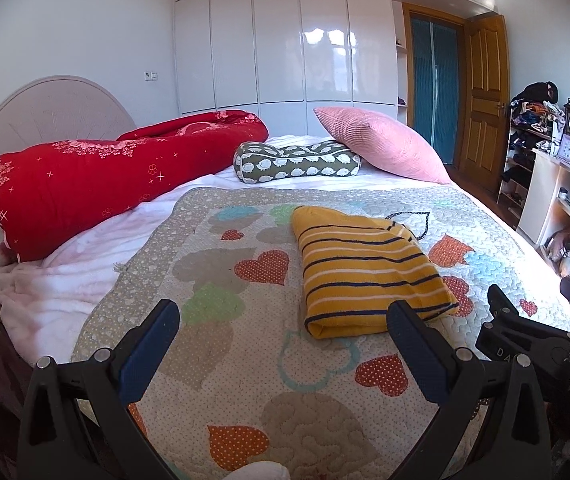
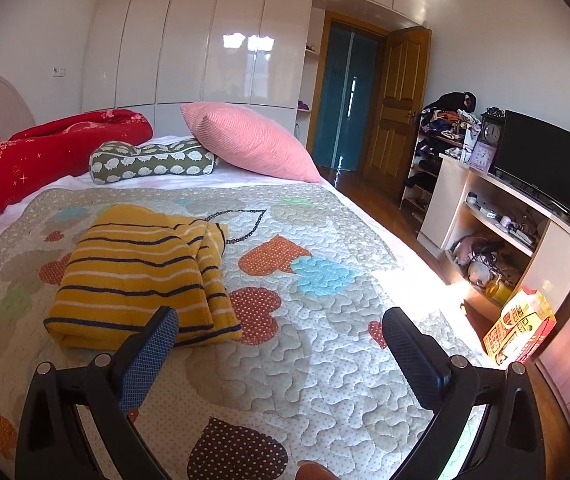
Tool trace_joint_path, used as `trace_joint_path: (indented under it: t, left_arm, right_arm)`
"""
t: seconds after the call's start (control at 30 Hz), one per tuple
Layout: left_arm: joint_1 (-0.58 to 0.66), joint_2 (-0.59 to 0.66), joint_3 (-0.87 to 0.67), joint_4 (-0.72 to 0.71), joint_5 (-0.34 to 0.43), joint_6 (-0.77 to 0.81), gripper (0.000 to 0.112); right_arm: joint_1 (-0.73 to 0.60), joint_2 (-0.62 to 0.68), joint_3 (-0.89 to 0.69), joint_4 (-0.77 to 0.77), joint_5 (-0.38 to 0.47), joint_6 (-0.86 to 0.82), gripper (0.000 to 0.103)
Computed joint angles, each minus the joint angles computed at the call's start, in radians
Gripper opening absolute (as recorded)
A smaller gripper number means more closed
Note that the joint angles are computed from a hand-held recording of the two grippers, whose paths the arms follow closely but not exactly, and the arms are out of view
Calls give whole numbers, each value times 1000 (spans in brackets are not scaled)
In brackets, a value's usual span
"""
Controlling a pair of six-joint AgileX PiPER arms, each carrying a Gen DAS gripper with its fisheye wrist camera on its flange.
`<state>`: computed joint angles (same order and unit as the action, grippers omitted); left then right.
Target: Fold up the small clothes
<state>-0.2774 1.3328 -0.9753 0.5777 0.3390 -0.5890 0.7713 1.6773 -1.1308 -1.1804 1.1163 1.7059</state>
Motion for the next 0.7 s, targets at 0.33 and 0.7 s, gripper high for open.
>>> trace_joint_path:
  t: [0.33, 0.7]
  left_arm:
    - [-7, 40, -12, -110, 25, 116, 103]
    - [-23, 71, -19, -122, 50, 136, 103]
  right_arm:
    - [-39, 32, -12, 105, -92, -116, 103]
    - [-63, 37, -15, 167, -132, -189, 103]
